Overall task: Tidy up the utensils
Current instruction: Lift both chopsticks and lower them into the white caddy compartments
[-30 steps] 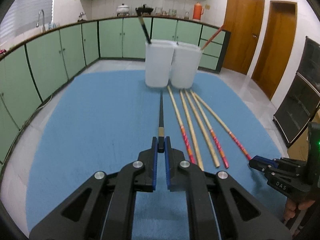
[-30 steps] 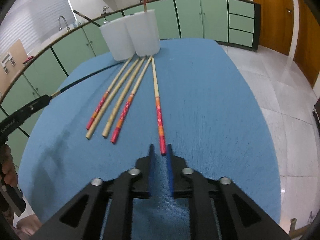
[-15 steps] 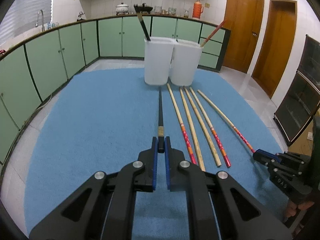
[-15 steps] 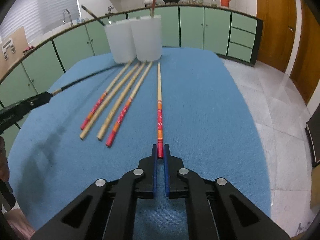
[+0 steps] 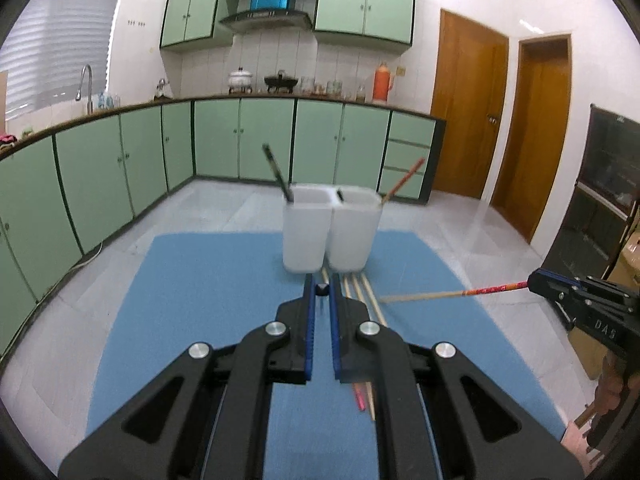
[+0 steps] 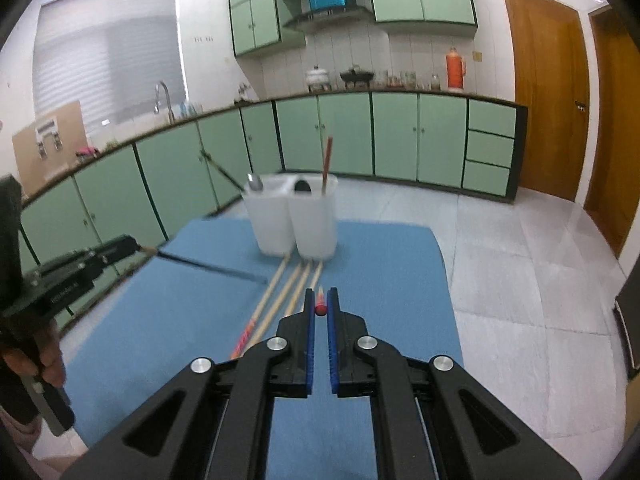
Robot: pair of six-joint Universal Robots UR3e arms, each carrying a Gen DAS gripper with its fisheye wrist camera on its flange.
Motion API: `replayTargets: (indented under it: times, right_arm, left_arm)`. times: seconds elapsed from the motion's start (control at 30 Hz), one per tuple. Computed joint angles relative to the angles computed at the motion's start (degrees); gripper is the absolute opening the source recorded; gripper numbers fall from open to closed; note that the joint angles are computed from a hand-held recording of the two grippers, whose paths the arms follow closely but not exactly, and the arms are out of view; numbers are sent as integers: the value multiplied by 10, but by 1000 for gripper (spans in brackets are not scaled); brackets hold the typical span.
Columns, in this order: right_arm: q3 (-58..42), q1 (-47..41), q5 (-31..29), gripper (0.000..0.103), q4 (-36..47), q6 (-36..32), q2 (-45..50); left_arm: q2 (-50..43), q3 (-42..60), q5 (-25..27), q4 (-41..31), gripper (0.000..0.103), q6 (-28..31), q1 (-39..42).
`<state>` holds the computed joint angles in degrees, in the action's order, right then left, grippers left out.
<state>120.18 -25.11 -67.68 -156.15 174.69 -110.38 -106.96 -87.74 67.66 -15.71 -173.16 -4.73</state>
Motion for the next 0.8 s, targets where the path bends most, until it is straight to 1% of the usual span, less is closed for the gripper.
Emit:
replayTargets:
  times: [0.07, 0.13, 0.4, 0.7, 0.8]
  right_arm:
    - [-28, -16, 25, 6, 12, 3, 4]
    - [-52, -26, 37, 6, 24, 1, 8]
    - [-149, -41, 68, 6, 66, -18, 46]
    - [-211, -37, 93, 6, 77, -21, 77]
    - [-234, -43, 116, 6, 85, -19, 83]
  left_arm:
    - [-9, 27, -9, -8, 6, -5, 0]
    - [-23, 57, -15, -19, 5, -11, 1]
    - [-68, 160, -39, -66, 5, -21, 3]
    - [-83, 225, -50, -87, 6, -20, 4]
    - [-87, 244, -55, -90, 5, -23, 5]
